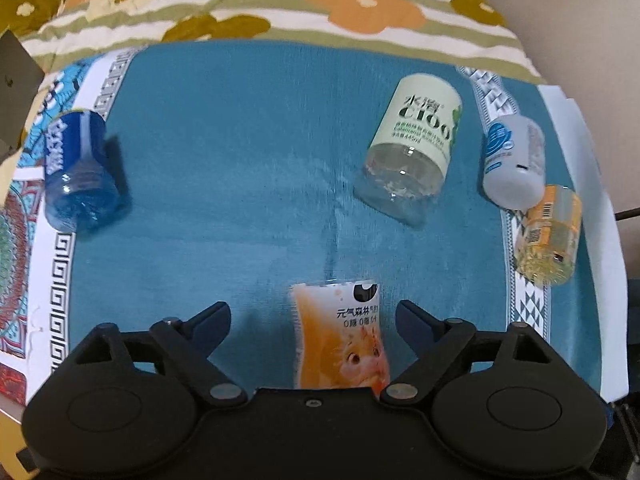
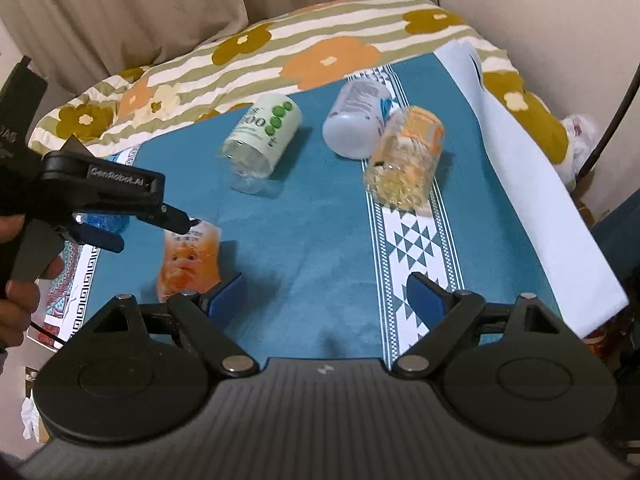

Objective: Flip cup upright
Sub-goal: 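Grasp the orange-labelled cup with the left gripper from the right gripper, then rotate the cup upright with the left gripper and lower it onto the cloth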

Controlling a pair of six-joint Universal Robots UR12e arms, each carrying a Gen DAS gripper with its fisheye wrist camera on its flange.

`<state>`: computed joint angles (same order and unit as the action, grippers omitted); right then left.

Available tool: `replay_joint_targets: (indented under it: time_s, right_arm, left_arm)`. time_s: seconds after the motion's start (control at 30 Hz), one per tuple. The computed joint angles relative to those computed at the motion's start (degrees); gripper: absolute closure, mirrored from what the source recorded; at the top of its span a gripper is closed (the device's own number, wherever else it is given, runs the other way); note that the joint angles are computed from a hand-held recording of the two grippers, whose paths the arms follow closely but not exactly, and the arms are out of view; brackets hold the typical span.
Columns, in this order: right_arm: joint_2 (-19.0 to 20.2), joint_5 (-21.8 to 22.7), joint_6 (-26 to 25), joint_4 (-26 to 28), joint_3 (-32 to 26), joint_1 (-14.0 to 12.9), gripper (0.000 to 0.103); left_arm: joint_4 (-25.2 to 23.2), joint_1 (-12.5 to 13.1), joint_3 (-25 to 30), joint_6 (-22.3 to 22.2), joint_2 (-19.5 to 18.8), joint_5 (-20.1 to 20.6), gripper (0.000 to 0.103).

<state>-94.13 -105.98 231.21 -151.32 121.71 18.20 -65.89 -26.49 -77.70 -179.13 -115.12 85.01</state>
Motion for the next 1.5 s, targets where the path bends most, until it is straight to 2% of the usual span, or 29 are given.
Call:
replay_joint_targets:
  time_s: [0.2, 0.33, 0.5, 0.53, 0.57, 0.87, 1.1, 1.23, 1.3, 1.4, 1.5]
  right_arm:
    - [0.1, 2.6, -1.5, -2.6, 1.5, -1.8, 0.001]
    - [0.2, 3.7, -2.0, -3.9, 2.1, -3.0, 0.001]
    - [0.4, 5.1, -2.1, -5.1, 2.7, -4.0, 0.001]
    - [0.5, 5.3, -2.1, -5.3, 2.8, -4.1, 0.001]
    - [0.6, 5.4, -2.0, -5.4, 2.8, -4.1, 0.001]
    - [1.1, 6.2, -1.4, -7.3, 2.9, -4.6, 0.001]
    - [1.1, 5.3, -0.5, -8.3, 2.9, -4.5, 0.001]
    - [0.8, 4.6, 0.0, -8.8, 3.0, -4.1, 0.001]
    - [0.8, 4.4, 0.3, -9.5, 3.0, -3.9, 0.001]
    - [0.9, 4.2, 0.6, -10.2, 3.0, -3.5, 0.001]
    - [1.3, 3.9, 0.3, -10.9, 2.7, -2.8, 0.001]
  left_arm:
    - [-3.8, -0.6, 2.1, -2.1, -1.9, 1.5, 0.016]
    - [-5.0, -0.7, 2.8, -3.1, -2.6, 1.9, 0.023]
    - [-5.8, -0.8, 3.5, -3.4, -3.4, 2.7, 0.027]
    - [-5.9, -0.9, 3.6, -3.3, -3.5, 2.9, 0.035]
    - [-6.3, -1.0, 3.8, -3.2, -3.6, 2.8, 0.039]
    - [-7.0, -1.5, 4.3, -2.2, -4.0, 3.8, 0.044]
    - [-6.9, -1.4, 4.2, -1.2, -3.2, 2.7, 0.045]
    - [-4.2, -0.9, 2.4, 0.4, -1.4, 2.7, 0.046]
    - [-1.1, -0.6, 0.7, 1.2, -0.2, 2.4, 0.046]
    - [6.1, -0.1, -3.6, 2.5, 2.2, 1.9, 0.046]
    - [16.9, 0.5, -9.3, 4.2, 4.5, 0.6, 0.046]
